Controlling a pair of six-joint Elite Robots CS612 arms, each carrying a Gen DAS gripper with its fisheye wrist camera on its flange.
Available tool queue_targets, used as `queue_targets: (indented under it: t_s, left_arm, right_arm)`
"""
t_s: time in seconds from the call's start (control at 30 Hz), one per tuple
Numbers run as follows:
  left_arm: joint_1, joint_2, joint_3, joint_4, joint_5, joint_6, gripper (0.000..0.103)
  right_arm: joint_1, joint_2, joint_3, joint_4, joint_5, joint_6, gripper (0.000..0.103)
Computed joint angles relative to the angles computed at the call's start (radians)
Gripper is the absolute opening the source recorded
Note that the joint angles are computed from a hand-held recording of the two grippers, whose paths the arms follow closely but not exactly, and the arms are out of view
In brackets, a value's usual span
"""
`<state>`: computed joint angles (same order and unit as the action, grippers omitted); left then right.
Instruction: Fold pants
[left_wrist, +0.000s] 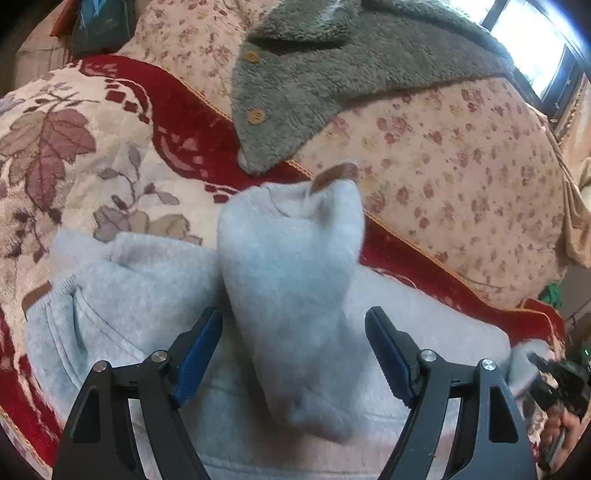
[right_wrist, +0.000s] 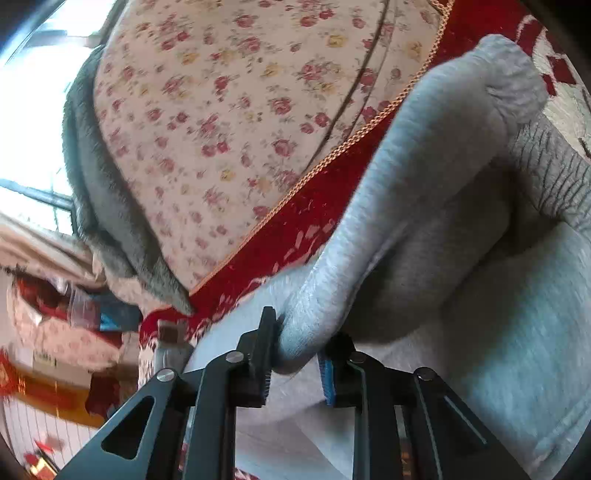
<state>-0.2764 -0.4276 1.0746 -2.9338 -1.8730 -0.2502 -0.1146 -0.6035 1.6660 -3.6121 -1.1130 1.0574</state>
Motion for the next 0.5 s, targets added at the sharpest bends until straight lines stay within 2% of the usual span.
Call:
queue_targets:
  t_s: [0.1, 0.13, 0.17, 0.2, 0.27, 0.37, 0.43, 0.5]
  left_arm:
    - [0.002, 0.015, -0.030, 0.018, -0.006, -0.008, 0.077]
    - [0.004, 0.021, -0.044, 0.033, -0.024, -0.004, 0.058]
    - [0.003, 0.022, -0.053, 0.052, -0.022, 0.003, 0.032]
    - [0.002, 0.023, -0.059, 0.063, -0.014, 0.011, 0.030]
    - [0.010, 0.034, -0.082, 0.071, -0.069, -0.008, 0.027]
    - [0.011, 0.037, -0.111, 0.086, -0.095, -0.029, 0.025]
    - [0.015, 0.047, -0.152, 0.095, -0.155, -0.068, 0.024]
    - [0.014, 0.049, -0.179, 0.087, -0.185, -0.085, 0.024]
  right_arm:
    - [-0.005, -0.005, 0.038, -0.075, 0.016, 0.014, 0.021]
    - [-0.004, -0.009, 0.046, -0.083, 0.013, 0.011, 0.021]
    - [-0.002, -0.016, 0.060, -0.097, 0.011, 0.003, 0.021]
    - [-0.001, -0.018, 0.069, -0.114, 0.013, 0.002, 0.021]
    - [-0.002, -0.019, 0.078, -0.147, 0.024, 0.012, 0.020]
    - [-0.011, -0.017, 0.088, -0.221, 0.032, 0.051, 0.020]
    - [-0.018, -0.023, 0.091, -0.262, 0.020, 0.066, 0.019]
    - [-0.023, -0.033, 0.095, -0.294, 0.004, 0.074, 0.019]
